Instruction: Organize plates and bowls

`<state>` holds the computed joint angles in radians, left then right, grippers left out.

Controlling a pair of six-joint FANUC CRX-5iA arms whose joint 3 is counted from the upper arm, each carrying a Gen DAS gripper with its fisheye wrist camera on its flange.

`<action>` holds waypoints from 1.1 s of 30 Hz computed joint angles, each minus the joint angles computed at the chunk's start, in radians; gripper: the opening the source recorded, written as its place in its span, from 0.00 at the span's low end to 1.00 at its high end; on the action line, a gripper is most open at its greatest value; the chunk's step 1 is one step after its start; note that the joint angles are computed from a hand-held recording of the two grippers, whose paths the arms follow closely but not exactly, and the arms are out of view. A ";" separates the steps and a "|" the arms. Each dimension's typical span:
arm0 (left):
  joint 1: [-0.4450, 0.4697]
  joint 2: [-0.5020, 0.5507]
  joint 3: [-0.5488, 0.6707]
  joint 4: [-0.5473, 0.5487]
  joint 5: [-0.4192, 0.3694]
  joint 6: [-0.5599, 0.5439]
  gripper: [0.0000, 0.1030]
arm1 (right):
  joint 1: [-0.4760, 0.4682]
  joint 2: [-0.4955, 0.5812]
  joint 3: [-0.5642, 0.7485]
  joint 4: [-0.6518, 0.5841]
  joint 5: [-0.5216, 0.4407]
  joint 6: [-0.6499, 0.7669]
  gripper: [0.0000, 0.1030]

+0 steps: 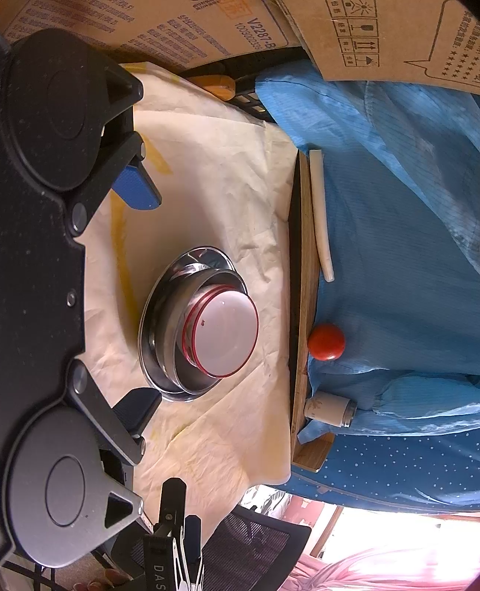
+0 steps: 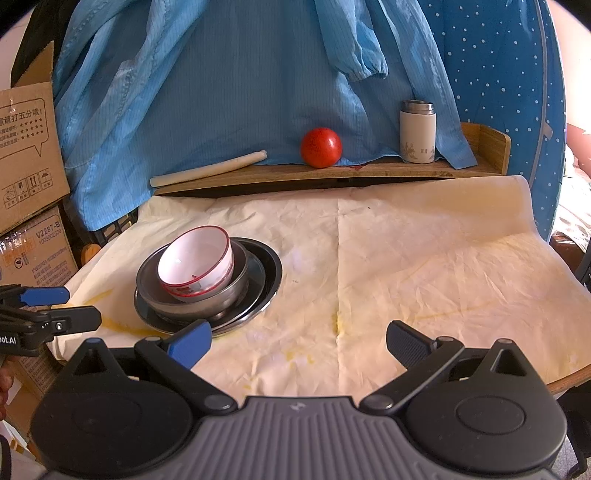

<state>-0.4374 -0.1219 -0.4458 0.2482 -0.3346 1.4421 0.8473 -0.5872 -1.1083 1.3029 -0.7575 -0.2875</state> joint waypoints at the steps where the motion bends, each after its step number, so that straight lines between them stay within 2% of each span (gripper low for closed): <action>1: 0.000 0.000 0.000 0.001 0.000 -0.001 0.99 | 0.000 0.000 0.000 0.000 0.000 0.000 1.00; 33: 0.004 0.004 -0.004 0.019 0.004 -0.021 0.99 | -0.009 0.005 0.005 -0.004 0.008 0.008 1.00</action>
<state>-0.4335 -0.1175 -0.4494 0.2675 -0.3305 1.4209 0.8387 -0.5824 -1.1035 1.2993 -0.7493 -0.2799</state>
